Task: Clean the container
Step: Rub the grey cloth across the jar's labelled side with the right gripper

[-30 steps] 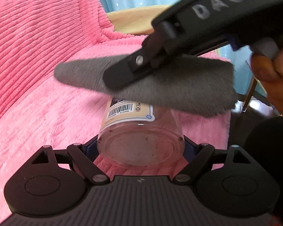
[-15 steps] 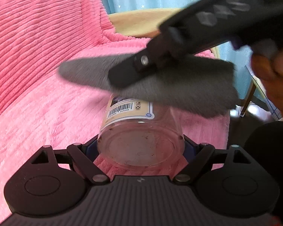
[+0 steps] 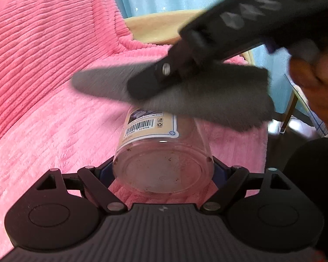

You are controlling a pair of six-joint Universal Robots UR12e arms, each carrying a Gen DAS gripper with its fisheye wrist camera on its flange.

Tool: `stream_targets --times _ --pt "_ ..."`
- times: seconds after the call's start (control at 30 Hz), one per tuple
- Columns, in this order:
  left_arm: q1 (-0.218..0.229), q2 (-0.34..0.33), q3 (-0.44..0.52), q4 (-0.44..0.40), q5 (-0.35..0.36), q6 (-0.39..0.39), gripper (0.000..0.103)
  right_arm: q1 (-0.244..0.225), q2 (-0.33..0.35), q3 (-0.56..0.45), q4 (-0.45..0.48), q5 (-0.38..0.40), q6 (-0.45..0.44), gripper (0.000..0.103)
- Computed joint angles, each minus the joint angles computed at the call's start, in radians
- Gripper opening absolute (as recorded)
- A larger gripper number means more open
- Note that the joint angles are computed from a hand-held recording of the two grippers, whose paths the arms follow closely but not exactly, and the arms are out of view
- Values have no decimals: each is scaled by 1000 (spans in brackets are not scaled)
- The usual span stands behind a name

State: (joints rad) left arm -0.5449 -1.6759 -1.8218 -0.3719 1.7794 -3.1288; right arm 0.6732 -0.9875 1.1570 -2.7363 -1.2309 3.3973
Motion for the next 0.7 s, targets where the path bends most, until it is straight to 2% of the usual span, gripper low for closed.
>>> stream_targets --times 0.03,0.1,0.17,0.23,0.3,0.4,0.5,0.57,0.6,0.67,0.7 --pt "-2 -1 1 -1 7 3 85 -3 0 -3 15 47 -38 7" --pt "-8 -4 2 2 25 16 85 1 -2 -7 25 29 -80 6" --pt "-14 -7 4 6 37 27 85 2 -1 -5 5 -47 -8 6" --pt "-14 -6 3 15 34 23 85 -5 5 -2 -22 -79 74 6" --pt "-2 1 -2 27 -3 -17 86 -11 9 -1 -35 -69 102 6" --pt "30 17 -18 42 -98 -113 87 -11 6 10 -51 -57 94 6" --pt "43 17 -17 37 -129 -129 86 -17 0 33 -87 -47 159 6" --pt "35 10 -9 36 -103 -105 85 -18 -2 40 -101 -52 200 6" --pt "31 5 -4 35 -87 -91 85 -17 -6 37 -88 -62 191 7" --pt "9 -3 4 30 -17 -35 85 -9 -13 27 -50 -64 135 7" --pt "-2 -6 5 30 19 -7 85 -10 -15 28 -42 -29 105 7"
